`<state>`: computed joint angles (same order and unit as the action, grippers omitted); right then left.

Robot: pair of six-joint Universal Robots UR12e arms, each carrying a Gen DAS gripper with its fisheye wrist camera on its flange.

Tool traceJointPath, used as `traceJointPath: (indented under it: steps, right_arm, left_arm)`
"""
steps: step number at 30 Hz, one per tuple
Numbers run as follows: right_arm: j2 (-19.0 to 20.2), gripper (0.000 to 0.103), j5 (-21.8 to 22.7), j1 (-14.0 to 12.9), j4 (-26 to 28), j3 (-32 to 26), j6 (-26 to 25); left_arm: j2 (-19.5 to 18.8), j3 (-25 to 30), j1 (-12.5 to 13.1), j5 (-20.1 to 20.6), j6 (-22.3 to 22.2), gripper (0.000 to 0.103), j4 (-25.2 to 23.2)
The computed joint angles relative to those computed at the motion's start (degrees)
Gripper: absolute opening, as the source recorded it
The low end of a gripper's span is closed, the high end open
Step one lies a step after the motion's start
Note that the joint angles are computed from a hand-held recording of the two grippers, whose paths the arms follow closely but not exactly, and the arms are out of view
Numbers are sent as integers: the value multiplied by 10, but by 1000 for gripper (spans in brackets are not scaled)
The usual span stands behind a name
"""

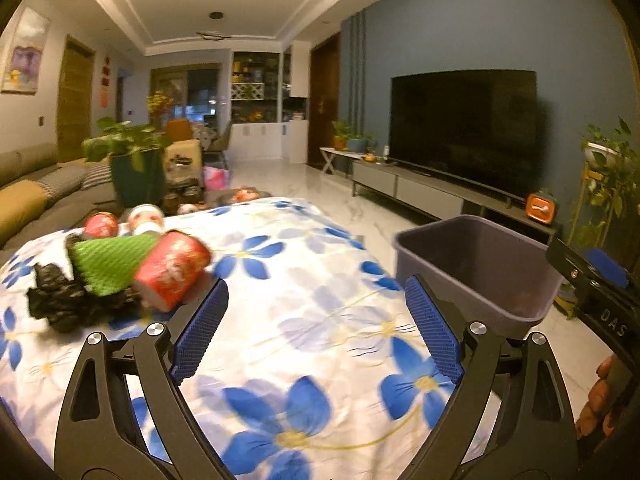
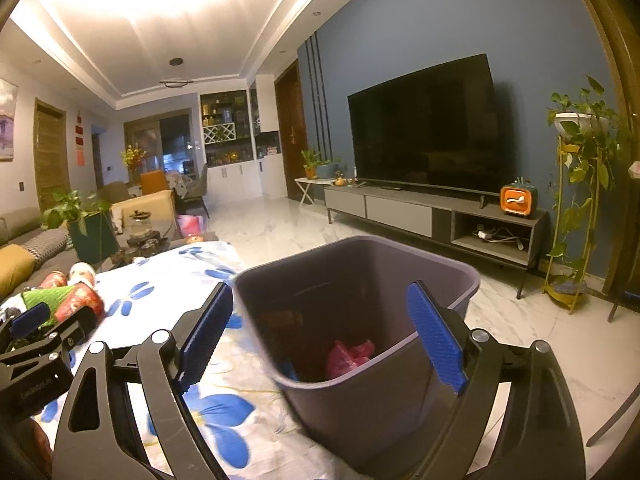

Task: Collect trash
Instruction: 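Move both tools back over the remaining trash on the bedspread, then grasp the black plastic bag with the left gripper while the right gripper grasps the green foam net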

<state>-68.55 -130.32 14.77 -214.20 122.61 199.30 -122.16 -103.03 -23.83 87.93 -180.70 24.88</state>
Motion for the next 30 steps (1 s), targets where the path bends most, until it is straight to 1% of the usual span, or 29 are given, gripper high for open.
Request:
traceJointPath:
  steps: [7,12,18,21,26,30]
  right_arm:
    - [10,86,23,16,0,-17,-12]
    - [22,86,47,27,0,-34,-17]
    - [40,86,92,34,7,-63,-22]
    - [49,86,109,39,7,-75,-25]
    - [64,86,143,45,22,-100,-38]
    - [77,86,164,50,34,-121,-50]
  left_arm:
    - [16,-33,18,59,-9,89,22]
    - [26,-53,35,79,-17,89,22]
    - [34,-70,57,118,-32,89,31]
    - [33,-69,63,134,-37,89,26]
    - [30,-67,78,169,-37,89,24]
    - [27,-62,90,178,-48,89,19]
